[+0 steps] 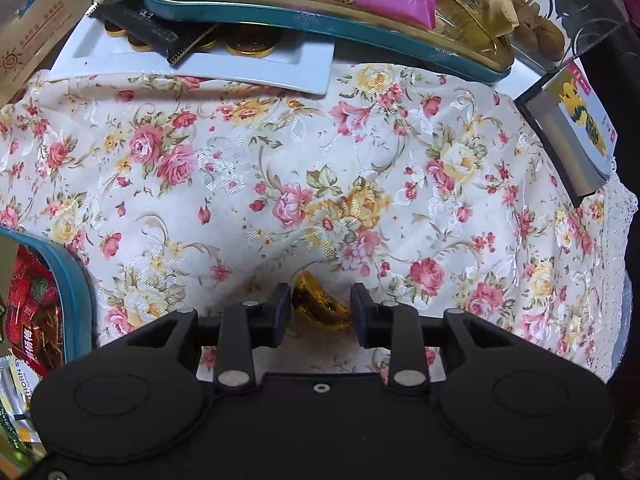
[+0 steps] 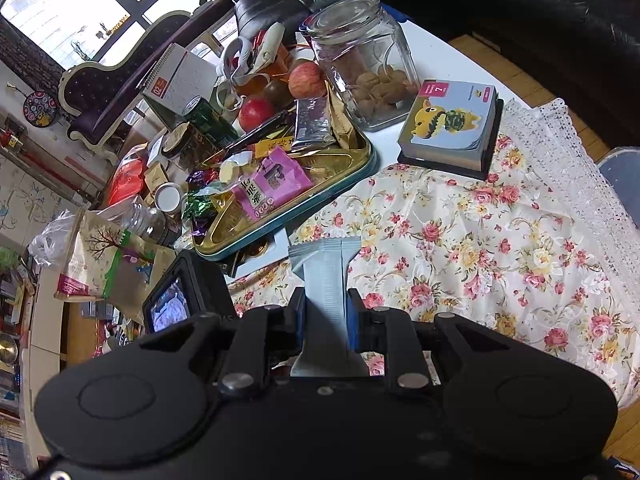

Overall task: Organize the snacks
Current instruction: 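Grasp the gold foil candy with the left gripper while the right gripper holds the blue packet, then drop the gold candy into the tray with the left gripper while the right carries the blue packet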

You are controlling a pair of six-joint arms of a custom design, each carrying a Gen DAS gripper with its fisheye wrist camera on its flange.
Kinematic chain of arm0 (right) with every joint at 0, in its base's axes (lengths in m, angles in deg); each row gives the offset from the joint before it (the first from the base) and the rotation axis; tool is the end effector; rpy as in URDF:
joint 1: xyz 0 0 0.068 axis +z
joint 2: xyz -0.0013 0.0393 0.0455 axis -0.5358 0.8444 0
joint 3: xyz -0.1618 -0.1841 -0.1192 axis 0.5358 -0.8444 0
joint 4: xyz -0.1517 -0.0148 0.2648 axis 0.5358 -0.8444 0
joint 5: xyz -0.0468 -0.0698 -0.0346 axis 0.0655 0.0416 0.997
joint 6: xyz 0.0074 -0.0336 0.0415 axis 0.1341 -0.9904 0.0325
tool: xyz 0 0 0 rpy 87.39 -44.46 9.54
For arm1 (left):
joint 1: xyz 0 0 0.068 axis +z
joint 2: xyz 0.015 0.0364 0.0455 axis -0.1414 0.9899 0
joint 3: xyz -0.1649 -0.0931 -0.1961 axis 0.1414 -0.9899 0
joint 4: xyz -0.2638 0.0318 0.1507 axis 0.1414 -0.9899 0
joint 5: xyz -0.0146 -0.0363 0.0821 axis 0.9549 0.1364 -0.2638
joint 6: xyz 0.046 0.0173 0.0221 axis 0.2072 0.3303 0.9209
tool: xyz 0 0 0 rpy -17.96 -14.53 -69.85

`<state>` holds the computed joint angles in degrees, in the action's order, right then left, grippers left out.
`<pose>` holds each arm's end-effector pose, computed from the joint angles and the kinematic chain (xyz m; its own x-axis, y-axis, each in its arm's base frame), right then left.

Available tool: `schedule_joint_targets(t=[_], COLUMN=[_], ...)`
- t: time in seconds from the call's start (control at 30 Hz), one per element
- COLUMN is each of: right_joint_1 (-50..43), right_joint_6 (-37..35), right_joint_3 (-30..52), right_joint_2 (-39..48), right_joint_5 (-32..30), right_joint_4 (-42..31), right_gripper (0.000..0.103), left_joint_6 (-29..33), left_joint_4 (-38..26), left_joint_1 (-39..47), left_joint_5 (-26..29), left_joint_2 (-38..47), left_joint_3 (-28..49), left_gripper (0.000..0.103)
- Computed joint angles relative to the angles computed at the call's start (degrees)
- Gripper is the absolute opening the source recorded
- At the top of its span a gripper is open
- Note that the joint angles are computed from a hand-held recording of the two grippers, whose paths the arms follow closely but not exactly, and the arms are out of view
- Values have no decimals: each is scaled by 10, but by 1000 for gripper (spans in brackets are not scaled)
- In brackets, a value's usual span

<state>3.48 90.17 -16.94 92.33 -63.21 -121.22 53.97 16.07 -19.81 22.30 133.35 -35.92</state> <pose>0.2180 0.1562 0.3047 -0.8653 0.3008 -0.4010 0.1227 0.9027 0.4124 0.2938 -0.0639 0.1688 -0.9469 -0.2921 -0.1342 -0.2684 0.9481 -0.1703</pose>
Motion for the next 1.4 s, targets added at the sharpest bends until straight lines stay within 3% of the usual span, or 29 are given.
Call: schedule_joint_targets(t=[0.17,0.23,0.4,0.63,0.83,1.03,1.2,1.4], right_joint_1=[-7,-8,-8,-1,21,69,116,174], right_joint_6=[-1,0,3,7,18,28,26,11], right_joint_3=[-2,-2,0,5,17,35,58,89], right_joint_2=[-2,-4,-2,5,28,65,105,150], right_joint_5=[-3,-3,-1,2,11,17,14,23], right_joint_4=[0,0,1,3,6,27,43,47], right_gripper=[22,22,22,22,22,22,22,22], left_joint_6=[-12,-12,-28,-38,0,91,206,334], left_joint_4=[-2,-1,3,-64,-155,-217,-220,-197], left_joint_1=[-16,-18,-38,-16,59,160,256,377], left_joint_5=[-27,-36,-49,-46,-58,-111,-170,-176], left_joint_2=[2,4,3,-71,-152,-225,-302,-369], left_joint_3=[4,7,9,32,63,66,22,-25], left_gripper=[42,30,29,29,30,30,30,30])
